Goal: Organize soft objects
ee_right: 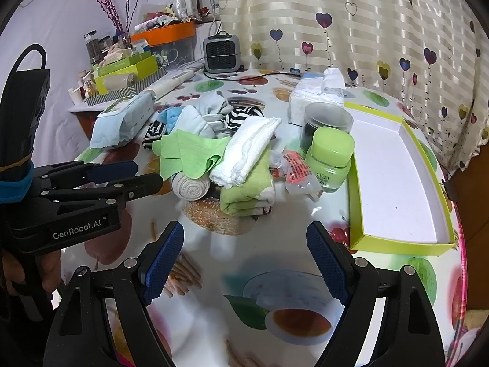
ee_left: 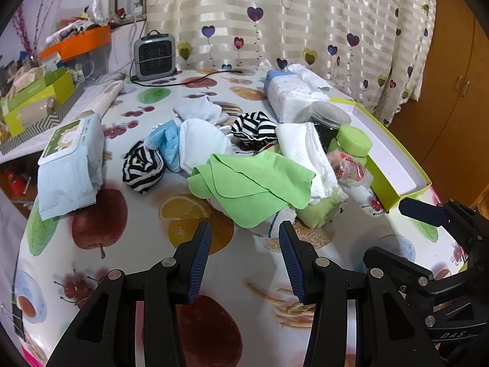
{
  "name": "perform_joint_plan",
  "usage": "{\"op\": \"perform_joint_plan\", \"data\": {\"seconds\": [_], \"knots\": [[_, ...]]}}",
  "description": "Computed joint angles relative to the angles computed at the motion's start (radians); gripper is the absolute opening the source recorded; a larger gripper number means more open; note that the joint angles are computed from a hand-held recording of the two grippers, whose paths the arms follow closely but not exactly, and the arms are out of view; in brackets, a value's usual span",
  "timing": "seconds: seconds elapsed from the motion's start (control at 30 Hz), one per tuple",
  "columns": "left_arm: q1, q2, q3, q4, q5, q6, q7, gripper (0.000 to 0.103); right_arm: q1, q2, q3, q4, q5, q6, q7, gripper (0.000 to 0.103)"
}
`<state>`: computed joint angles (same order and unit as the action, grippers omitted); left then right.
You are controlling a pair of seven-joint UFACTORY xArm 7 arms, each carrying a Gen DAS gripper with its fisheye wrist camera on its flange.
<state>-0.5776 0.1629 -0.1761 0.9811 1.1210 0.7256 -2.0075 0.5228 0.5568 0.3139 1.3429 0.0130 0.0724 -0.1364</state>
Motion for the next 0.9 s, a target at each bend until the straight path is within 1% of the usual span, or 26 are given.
{"op": "perform_joint_plan", "data": {"seconds": [0.4,0.63,0.9], "knots": [[0.004,0.01,0.006,0.007,0.006,-0.032,0.003,0.045,-0.013,0.021,0.018,0.018,0.004,0.02,-0.021,0.083],[0.0,0.015,0.009,0.012,0.005,-0.027,0.003,0.045,-0.028,0.031,0.033,0.023,0.02,0.013,-0.035,0.083],[0.002,0.014,0.012,0.01,0.007,-0.034,0.002,0.045,-0.029,0.036,0.029,0.031,0.028,0.016,-0.033,0.083]]}}
